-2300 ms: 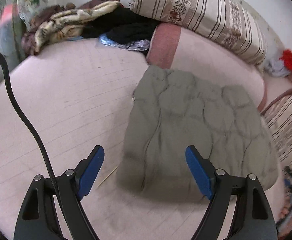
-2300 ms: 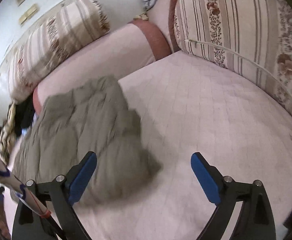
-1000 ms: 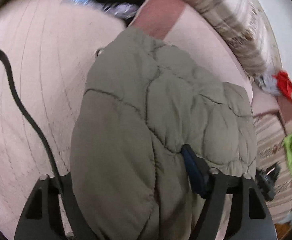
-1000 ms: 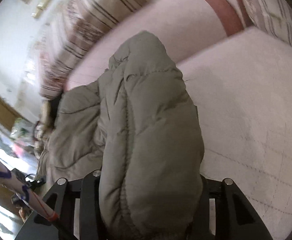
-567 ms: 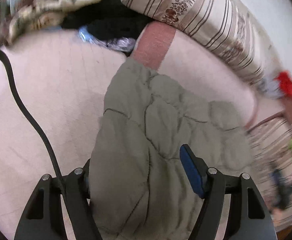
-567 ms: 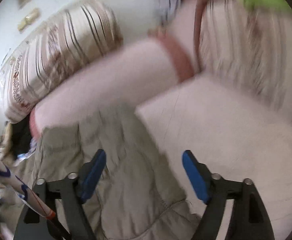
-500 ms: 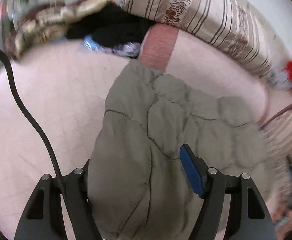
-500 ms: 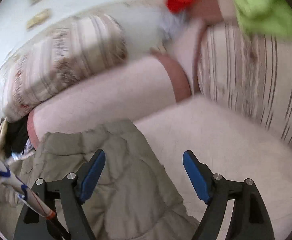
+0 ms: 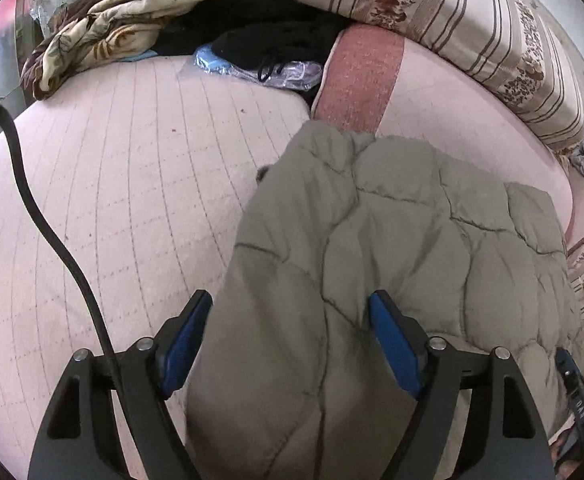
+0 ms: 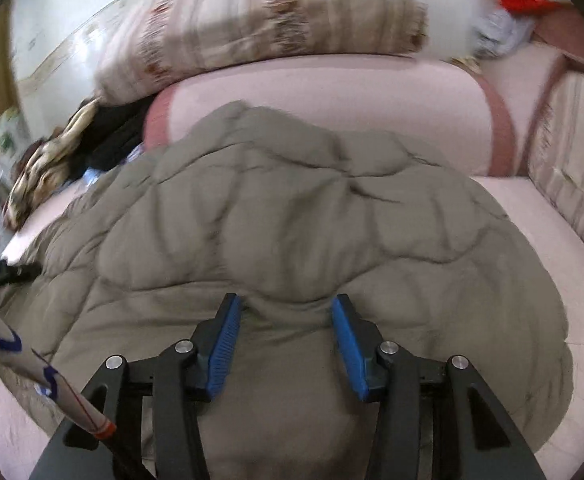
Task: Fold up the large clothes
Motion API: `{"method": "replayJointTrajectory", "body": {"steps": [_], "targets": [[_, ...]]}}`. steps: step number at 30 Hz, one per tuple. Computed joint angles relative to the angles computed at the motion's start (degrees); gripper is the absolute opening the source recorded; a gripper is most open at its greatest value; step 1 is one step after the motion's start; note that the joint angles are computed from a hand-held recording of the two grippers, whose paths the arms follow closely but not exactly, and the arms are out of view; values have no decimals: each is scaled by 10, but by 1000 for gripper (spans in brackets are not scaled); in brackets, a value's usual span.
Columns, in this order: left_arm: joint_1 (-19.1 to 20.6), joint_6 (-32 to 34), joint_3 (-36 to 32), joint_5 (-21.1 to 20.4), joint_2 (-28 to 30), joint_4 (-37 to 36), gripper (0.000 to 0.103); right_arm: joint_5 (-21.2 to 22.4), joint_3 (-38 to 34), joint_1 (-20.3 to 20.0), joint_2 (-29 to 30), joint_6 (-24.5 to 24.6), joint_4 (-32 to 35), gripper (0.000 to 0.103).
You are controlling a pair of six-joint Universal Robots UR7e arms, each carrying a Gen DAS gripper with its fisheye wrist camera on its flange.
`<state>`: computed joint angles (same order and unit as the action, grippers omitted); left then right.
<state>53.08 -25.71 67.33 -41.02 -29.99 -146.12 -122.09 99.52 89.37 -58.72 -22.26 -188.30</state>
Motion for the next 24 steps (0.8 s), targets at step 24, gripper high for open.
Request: {"method": "replayJointTrajectory", "body": {"steps": [24], "targets": [[-89, 187, 101, 315, -23, -304, 84, -153, 162, 54, -118, 11, -137, 76]]}}
